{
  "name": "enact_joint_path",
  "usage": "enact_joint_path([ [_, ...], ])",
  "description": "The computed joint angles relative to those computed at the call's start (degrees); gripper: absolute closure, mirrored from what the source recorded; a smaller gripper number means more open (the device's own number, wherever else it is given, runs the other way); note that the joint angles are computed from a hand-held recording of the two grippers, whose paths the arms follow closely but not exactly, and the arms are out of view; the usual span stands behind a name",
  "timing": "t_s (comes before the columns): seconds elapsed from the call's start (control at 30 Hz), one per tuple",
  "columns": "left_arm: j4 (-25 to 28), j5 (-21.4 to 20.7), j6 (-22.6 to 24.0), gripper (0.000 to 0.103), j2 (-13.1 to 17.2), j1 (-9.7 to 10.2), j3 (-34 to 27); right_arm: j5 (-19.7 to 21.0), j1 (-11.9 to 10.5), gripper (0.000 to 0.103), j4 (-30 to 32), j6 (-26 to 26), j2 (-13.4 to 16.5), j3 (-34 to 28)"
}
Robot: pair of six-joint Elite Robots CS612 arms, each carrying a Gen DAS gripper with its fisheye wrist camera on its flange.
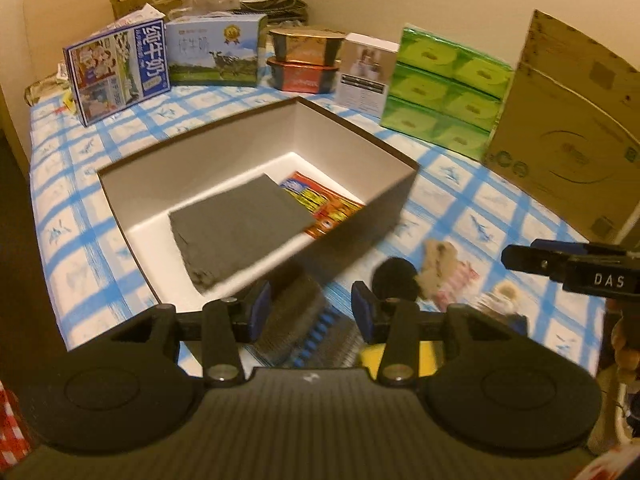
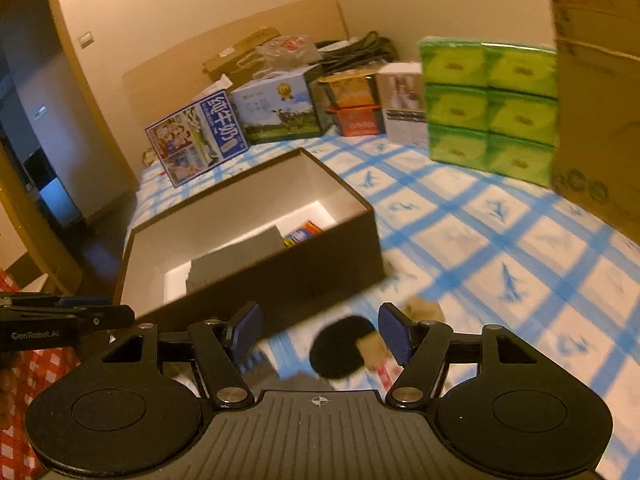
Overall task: Organize soft objects
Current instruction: 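Open the left tool releasing the cloth while the right tool releases the packet, then lower the left tool onto the yellow sponge and grasp it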
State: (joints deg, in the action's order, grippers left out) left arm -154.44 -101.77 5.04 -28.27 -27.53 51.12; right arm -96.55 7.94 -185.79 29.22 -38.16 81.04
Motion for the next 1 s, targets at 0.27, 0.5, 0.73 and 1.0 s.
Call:
enact_joint_path([
  [0.27, -0.8, -1.3, -1.02, 0.043, -3.54, -0.69, 7.92, -3.5, 1.4, 0.029, 0.34, 4.61, -3.16, 6.19],
  [0.5, -0.48, -2.29, -0.62, 0.041, -5.33, -0.99, 12.06, -3.57, 1.95, 0.023, 0.23, 8.74, -5.02, 10.0],
  [0.73, -0.38, -3.33, -0.52, 0.039, -6.12, -1.22, 14.1, -4.88, 2.83, 0.022, 0.17, 10.46, -5.8, 12.23],
  [1.0, 0.68, -4.55, -0.55, 0.037, -5.85, -1.67, 14.48, -5.15, 3.08, 0.021, 1.56, 13.66, -5.75, 13.24],
])
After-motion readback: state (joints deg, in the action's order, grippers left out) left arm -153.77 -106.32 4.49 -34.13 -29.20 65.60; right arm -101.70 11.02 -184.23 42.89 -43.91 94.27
